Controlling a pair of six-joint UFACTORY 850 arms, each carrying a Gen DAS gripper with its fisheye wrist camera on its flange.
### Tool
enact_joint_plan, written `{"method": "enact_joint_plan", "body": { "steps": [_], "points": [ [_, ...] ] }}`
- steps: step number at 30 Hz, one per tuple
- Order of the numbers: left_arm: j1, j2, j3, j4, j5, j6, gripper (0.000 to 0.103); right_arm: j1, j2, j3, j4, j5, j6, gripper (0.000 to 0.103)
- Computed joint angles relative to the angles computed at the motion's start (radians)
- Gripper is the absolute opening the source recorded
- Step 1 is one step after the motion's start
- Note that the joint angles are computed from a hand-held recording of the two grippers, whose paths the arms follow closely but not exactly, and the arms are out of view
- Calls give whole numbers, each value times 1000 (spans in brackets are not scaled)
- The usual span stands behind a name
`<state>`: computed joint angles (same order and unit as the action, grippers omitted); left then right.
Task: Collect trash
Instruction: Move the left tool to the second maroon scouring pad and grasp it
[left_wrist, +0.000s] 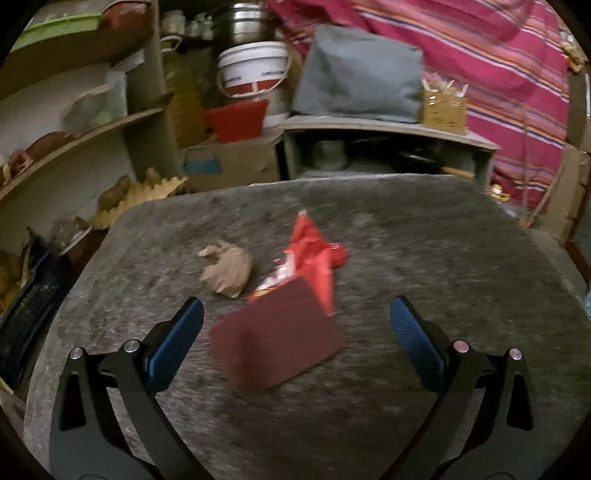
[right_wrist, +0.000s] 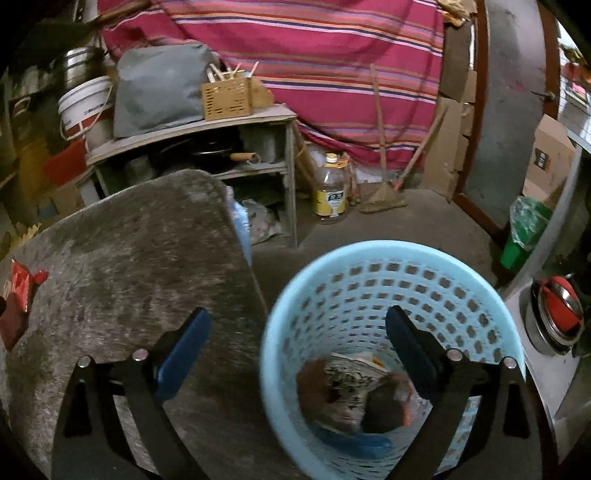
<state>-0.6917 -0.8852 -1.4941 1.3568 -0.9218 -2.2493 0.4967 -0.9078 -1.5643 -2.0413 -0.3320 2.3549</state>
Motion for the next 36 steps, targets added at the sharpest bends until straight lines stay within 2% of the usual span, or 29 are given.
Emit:
{"method": "enact_joint_plan", "body": {
  "steps": [3,7,11,13,16,17,18,19,21,23,25,26,27,30,32,36],
  "points": [
    [13,-2,8,-17,11,-10,98,8,-20,-34,45,24,-45,94],
    [44,-12,6,-48,93,-6,97,13,-46,-77,98,58,-82,94],
    [56,-14,11,-50,138,-14,96,25,-60,-98,112,63,-100,94],
    [62,-6,25,-30,171,-38,85,34,-64,-108,136,56,-137,94],
    [68,5,48,5,207,-84,82,46,-73,-123,177,54,-190,94],
    [69,10,58,25,215,-104,72,48,-74,-126,187,55,-201,94],
    [70,19,72,61,237,-130,57,51,-77,-132,199,58,-215,94],
    [70,25,77,69,256,-123,57,54,-79,-137,209,60,-225,94],
    [61,34,88,99,250,-131,46,61,-81,-144,217,62,-235,94],
    [54,43,96,112,249,-115,41,72,-84,-153,199,67,-226,94],
    [45,49,99,101,225,-90,44,84,-89,-161,213,63,-252,94],
    [41,57,108,97,211,-87,52,90,-93,-168,224,62,-269,94],
    [38,59,109,79,195,-74,68,98,-97,-173,225,60,-279,94],
    [27,70,126,46,142,-75,90,118,-113,-199,275,61,-343,94],
    [29,71,130,29,135,-78,98,127,-122,-214,298,62,-374,94],
    [47,62,124,20,201,-89,98,140,-143,-245,347,66,-427,94]
  ]
}}
